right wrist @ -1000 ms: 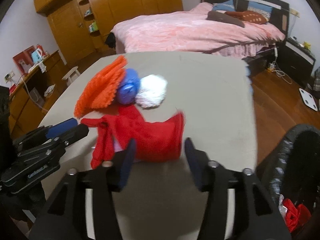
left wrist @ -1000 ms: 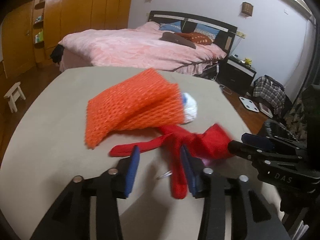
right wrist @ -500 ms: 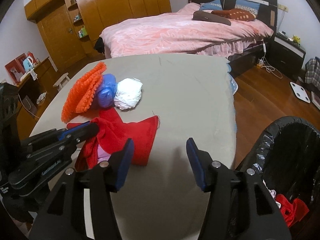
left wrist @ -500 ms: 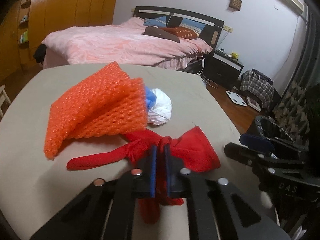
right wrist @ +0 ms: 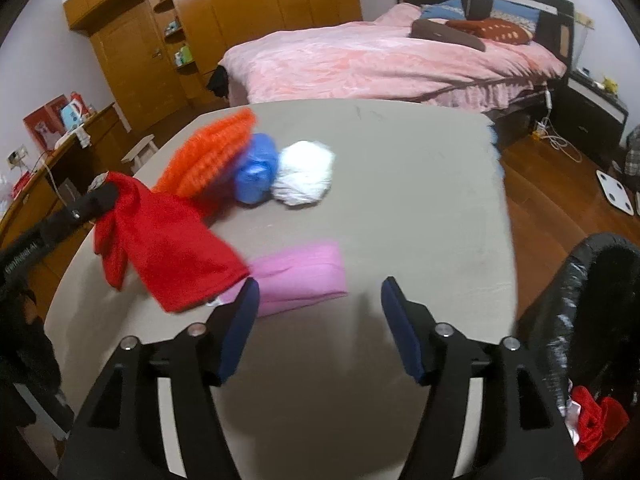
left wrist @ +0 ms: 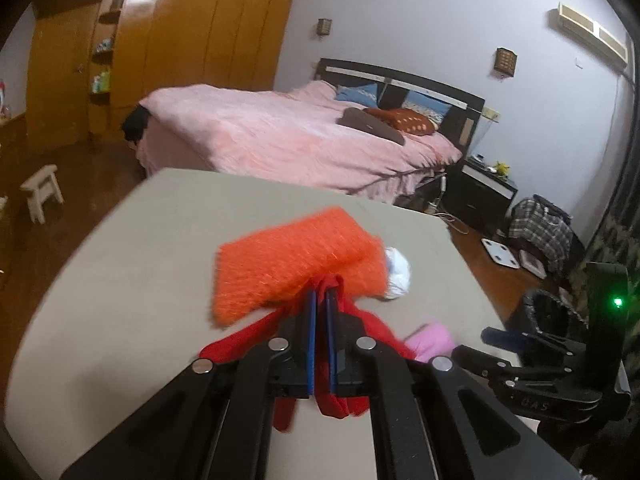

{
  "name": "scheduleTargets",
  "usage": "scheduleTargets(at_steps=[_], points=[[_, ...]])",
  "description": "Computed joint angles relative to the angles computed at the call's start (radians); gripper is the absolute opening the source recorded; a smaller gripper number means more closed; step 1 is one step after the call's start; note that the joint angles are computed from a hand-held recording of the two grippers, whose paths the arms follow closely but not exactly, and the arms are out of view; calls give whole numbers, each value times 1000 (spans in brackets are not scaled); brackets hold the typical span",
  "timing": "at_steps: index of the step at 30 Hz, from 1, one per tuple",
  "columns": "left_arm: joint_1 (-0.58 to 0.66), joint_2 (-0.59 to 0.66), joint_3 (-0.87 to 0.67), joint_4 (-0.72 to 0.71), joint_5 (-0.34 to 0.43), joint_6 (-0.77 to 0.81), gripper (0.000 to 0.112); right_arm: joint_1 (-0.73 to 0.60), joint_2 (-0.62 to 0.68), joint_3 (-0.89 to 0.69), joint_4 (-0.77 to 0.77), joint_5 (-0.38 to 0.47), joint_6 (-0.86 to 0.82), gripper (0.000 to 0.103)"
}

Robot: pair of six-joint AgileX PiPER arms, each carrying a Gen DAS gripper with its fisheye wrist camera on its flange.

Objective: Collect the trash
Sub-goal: 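Grasp the red glove with the left gripper while the right gripper grasps the pink cloth, then carry the red glove and pink cloth over the bin with both grippers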

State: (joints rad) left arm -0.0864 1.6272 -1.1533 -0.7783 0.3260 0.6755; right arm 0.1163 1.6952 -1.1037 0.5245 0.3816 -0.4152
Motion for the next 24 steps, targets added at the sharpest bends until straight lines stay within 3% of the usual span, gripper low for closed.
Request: scheduleTargets(at_steps=[6,10,13,15,16,21,24], points=[[61,-14,34,51,6,-21,5,55,48,-54,-78,-17,86,76],[87,-14,62,40,-3,0,5,86,95,-100,-229,-26,237,86],[96,-6,76,25,-10,21,5,97,137,-134,-299,-25,312,86],[98,11,75,27,-8,22,5,100,179,-182,-332,23,345,86],[98,18,74,24,-4,23,5,97,188,-193,-315,36,330,83],[76,23,80,86,-15,-40,5,90,184,-189,-252,43,244,44],[65,17,77,116,-14,-73,5,69,172,-180,-147,62,141,33]])
